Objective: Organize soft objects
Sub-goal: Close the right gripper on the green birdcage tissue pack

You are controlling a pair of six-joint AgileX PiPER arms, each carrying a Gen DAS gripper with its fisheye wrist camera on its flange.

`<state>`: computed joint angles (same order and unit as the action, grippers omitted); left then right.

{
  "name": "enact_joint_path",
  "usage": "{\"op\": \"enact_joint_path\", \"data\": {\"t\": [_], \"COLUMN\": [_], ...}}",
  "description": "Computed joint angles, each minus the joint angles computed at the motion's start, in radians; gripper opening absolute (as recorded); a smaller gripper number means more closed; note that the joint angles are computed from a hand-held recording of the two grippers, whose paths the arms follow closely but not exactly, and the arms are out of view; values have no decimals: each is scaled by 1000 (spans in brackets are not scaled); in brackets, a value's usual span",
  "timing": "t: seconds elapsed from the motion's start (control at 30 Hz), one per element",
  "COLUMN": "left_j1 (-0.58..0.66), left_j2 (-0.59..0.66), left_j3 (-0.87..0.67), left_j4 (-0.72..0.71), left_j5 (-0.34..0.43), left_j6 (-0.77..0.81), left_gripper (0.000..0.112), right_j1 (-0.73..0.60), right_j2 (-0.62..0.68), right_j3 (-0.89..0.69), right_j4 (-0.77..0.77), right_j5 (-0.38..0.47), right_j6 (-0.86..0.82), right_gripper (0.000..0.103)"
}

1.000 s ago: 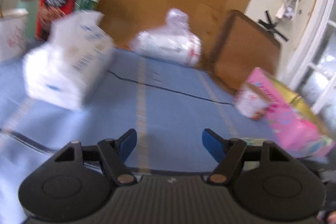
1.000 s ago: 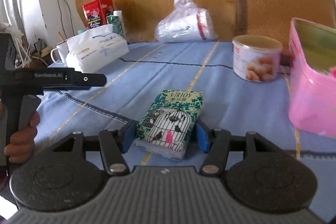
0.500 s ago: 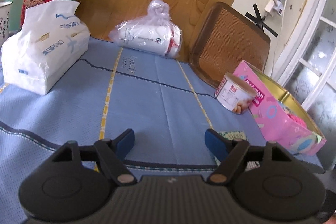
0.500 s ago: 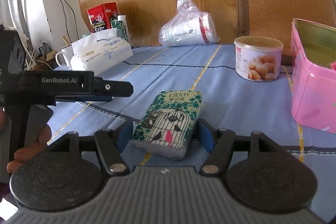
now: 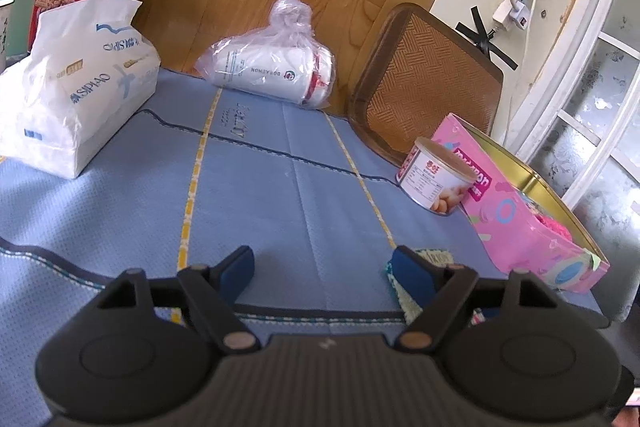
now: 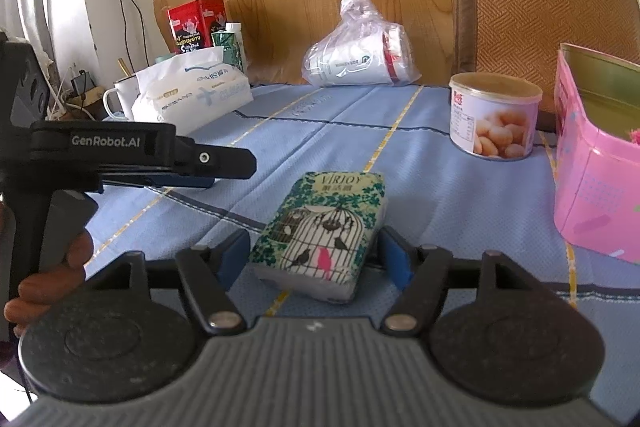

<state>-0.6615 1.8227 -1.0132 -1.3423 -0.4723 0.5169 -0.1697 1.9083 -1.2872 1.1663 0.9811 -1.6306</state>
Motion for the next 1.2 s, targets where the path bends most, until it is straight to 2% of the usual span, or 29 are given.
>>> {"op": "enact_joint_path", "data": {"t": [0.07, 0.4, 0.93, 1.2], "left_j1": [0, -7, 15, 20], "left_j2": [-1, -1, -19, -20], "left_j3": [-1, -6, 38, 41], "left_j4": [-10, -39, 140, 167], "left_j5": [1, 0, 34, 46], "left_j6": [10, 50, -134, -157], "left_gripper": [79, 81, 82, 82], "right_j1": [0, -18, 3, 11], "right_j2": [-3, -14, -34, -43], "right_j3": [4, 26, 53, 63], "right_j4": [0, 10, 16, 14], "right_j5": [-8, -7, -52, -72], "right_j6": [-1, -9, -38, -51], "right_gripper": [79, 80, 83, 84]}}
